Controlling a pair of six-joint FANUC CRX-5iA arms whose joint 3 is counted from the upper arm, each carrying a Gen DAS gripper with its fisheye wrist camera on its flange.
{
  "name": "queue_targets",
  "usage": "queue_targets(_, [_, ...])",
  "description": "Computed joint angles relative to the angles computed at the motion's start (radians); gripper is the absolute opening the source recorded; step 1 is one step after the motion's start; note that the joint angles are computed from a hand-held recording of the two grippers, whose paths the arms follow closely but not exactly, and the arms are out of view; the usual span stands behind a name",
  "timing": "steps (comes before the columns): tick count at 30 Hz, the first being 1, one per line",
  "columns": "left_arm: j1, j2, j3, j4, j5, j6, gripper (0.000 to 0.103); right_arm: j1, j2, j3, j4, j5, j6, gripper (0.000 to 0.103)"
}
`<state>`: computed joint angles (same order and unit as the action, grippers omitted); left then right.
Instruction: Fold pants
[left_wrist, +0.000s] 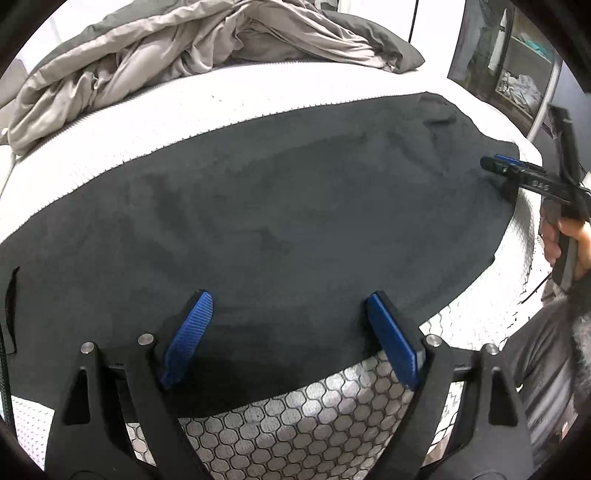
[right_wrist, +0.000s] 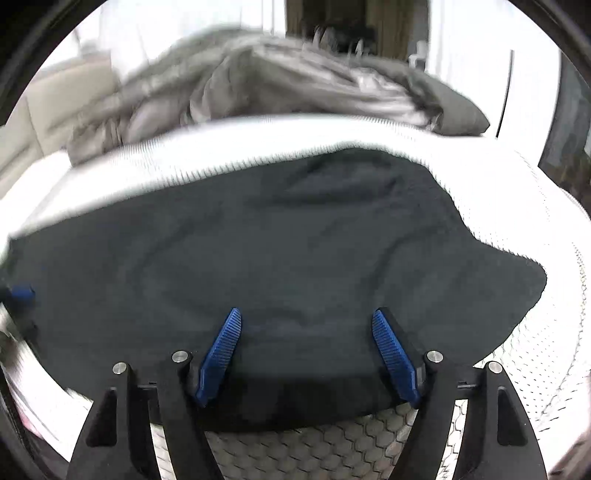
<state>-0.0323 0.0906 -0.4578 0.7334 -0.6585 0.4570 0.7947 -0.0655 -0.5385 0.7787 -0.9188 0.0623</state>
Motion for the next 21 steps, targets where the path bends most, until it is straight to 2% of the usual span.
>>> queue_targets(3, [0.009, -0.003, 0.007, 0.011, 0.011, 0.011, 0.085, -0.004, 0.014, 0.014, 0.029, 0.142, -0.023, 0.077])
queue_targets(6, [0.029, 0.017, 0.042, -0.060, 0.021, 0.078, 0.085, 0.000, 0.118, 0.126, -0.084, 0.202, 0.133, 0.077])
queue_targets(8, [0.051, 0.030, 0.071, -0.131, 0.024, 0.145, 0.085, 0.012, 0.182, 0.209, -0.194, 0.195, 0.287, 0.077])
queue_targets(9, [0.066, 0.034, 0.085, -0.166, 0.015, 0.174, 0.085, 0.020, 0.214, 0.241, -0.208, 0.164, 0.334, 0.077])
queue_targets(12, [0.140, 0.032, 0.105, -0.205, -0.031, 0.151, 0.085, 0.022, 0.240, 0.267, -0.221, 0.138, 0.377, 0.077])
queue_targets(14, [0.211, 0.009, 0.088, -0.210, -0.004, 0.120, 0.085, 0.007, 0.232, 0.260, -0.241, 0.153, 0.385, 0.077])
queue_targets(16, [0.289, 0.018, 0.103, -0.257, -0.004, 0.194, 0.085, 0.012, 0.199, 0.221, -0.231, 0.154, 0.368, 0.077])
queue_targets(18, [0.339, 0.036, 0.102, -0.199, -0.035, 0.181, 0.085, 0.027, 0.192, 0.212, -0.217, 0.142, 0.352, 0.079])
queue_targets(20, [0.361, 0.025, 0.085, -0.133, -0.048, 0.124, 0.078, 0.017, 0.207, 0.225, -0.215, 0.130, 0.366, 0.081])
queue_targets(21, [0.375, 0.017, 0.073, -0.077, -0.069, 0.064, 0.070, 0.019, 0.215, 0.237, -0.216, 0.118, 0.368, 0.083])
